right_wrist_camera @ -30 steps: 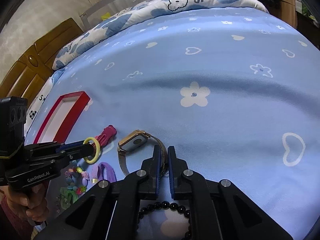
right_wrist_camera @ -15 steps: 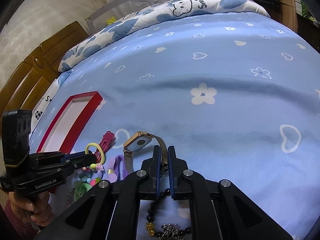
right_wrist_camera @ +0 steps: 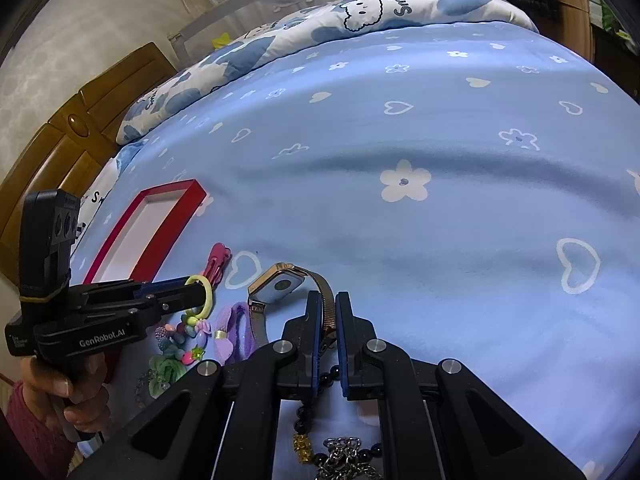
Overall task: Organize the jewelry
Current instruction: 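Carry the yellow hair tie and gold watch over the red tray with both tools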
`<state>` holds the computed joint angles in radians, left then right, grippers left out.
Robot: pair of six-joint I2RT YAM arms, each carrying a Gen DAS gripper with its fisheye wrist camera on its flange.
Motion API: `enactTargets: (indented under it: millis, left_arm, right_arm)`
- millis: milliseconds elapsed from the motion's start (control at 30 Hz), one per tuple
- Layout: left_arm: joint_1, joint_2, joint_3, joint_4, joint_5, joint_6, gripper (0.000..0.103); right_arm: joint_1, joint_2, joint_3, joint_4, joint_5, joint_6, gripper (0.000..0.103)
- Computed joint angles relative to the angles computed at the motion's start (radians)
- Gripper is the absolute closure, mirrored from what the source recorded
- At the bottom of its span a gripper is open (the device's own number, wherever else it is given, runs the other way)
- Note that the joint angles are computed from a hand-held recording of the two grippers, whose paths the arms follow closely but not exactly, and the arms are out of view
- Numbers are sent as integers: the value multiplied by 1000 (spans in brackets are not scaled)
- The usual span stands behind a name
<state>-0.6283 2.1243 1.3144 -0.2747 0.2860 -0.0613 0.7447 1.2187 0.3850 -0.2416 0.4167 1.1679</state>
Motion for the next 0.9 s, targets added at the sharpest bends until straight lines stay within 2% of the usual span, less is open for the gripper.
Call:
enactTargets:
  millis: [167,233,300,533,700,900]
  left_arm:
    - [9,-14,-23,9,31,7,92]
    - [3,-35,-54,28,11,16,99]
    - [-2,-59,-87,40,-6,27,100]
    - [1,-185,-223,103,-36,-2,101]
    - [39,-314,-325,138,-19,-33,101]
    - [112,-438,-418,154,12,-38,101]
  right_arm:
    - [4,6,0,5,2,7,97]
    - [5,5,-1,4,4,7,97]
    - [11,3,3,-2,11,9,97]
    - [44,-12,24,-44,38,30,97]
    - [93,-16,67,-91,81,51,97]
    - [108,18,140,-89,96,18,97]
